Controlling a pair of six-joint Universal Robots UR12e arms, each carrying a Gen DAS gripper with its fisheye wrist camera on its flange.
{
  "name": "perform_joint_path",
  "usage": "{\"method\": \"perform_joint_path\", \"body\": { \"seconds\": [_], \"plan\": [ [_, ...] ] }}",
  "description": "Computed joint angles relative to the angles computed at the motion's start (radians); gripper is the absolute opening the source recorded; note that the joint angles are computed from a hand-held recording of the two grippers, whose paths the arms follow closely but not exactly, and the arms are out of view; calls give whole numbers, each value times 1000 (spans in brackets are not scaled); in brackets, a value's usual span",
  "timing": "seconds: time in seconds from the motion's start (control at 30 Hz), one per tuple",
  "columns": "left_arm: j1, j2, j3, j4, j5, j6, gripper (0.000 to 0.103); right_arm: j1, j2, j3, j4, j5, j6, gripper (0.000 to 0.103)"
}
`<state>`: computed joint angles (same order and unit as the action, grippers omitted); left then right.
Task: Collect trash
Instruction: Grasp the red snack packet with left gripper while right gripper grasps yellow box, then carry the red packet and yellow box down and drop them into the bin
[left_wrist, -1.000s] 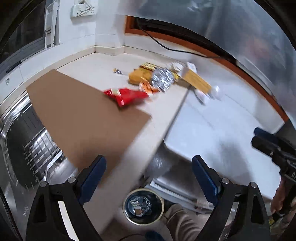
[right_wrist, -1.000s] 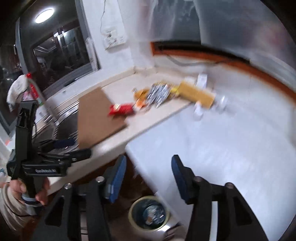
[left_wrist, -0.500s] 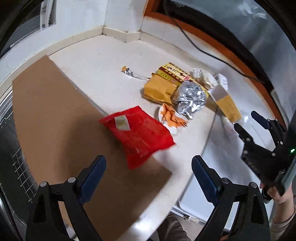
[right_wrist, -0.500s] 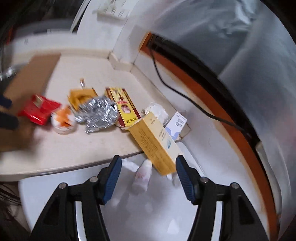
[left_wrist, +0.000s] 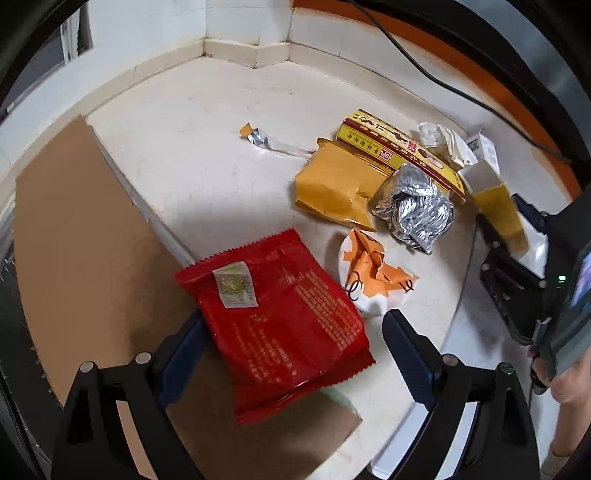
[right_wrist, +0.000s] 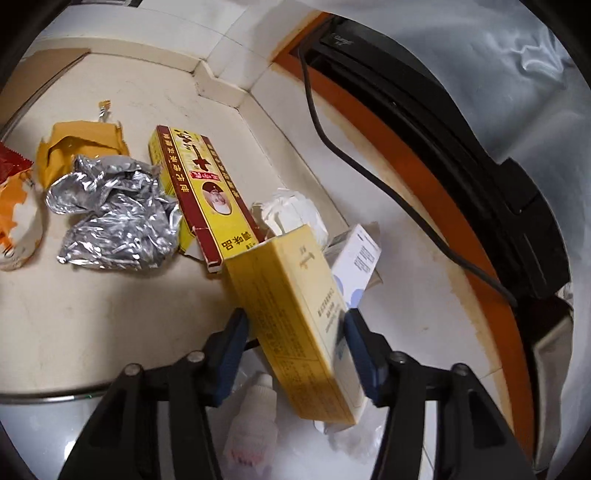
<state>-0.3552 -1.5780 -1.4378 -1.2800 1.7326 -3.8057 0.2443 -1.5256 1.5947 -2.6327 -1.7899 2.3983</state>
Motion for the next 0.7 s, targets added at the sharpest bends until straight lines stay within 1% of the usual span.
{"method": "perform_joint_path", "body": {
  "seconds": [0.03, 0.07, 0.1, 0.13, 0.17, 0.2, 0.23, 0.3, 0.33, 0.4, 0.43, 0.5, 0.67, 0.7],
  "plan": [
    [-4, -3, 5, -9, 13, -3, 86, -5, -5, 6, -13, 9, 8, 46],
    [-8, -4, 7, -11, 24, -6, 73, -9, -10, 9, -17, 17, 19, 44],
    [-11, -6, 9, -10, 30, -6, 68, -17, -18, 12, -10, 35, 34, 42],
    [-12, -5, 7, -2, 24, -5, 68, -24, -27, 17, -9, 53, 42, 41],
    [-13, -2, 3, 9, 20, -4, 64, -32, -37, 23, -11, 68, 48, 39],
    [-18, 3, -3, 21, 25, 0, 58, -38, -45, 28, -13, 81, 51, 38],
    [-21, 7, -6, 27, 33, 7, 53, -46, -56, 33, -9, 98, 60, 37],
    [-29, 8, -3, 34, 50, 23, 28, -62, -79, 42, 8, 133, 81, 36],
    [-31, 11, -4, 40, 51, 27, 26, -70, -92, 46, 15, 155, 94, 36],
    [-36, 20, -7, 61, 53, 28, 14, -88, -121, 58, 19, 202, 118, 35],
    [-40, 22, -6, 69, 59, 31, 10, -94, -129, 56, 24, 222, 129, 35],
    [-55, 30, -1, 80, 86, 44, 7, -102, -144, 50, 40, 258, 153, 35],
    [-102, 49, 11, 101, 143, 60, 6, -135, -206, 50, 81, 374, 209, 34],
    [-112, 57, 11, 111, 151, 62, 6, -145, -226, 51, 98, 409, 224, 34]
  ]
}}
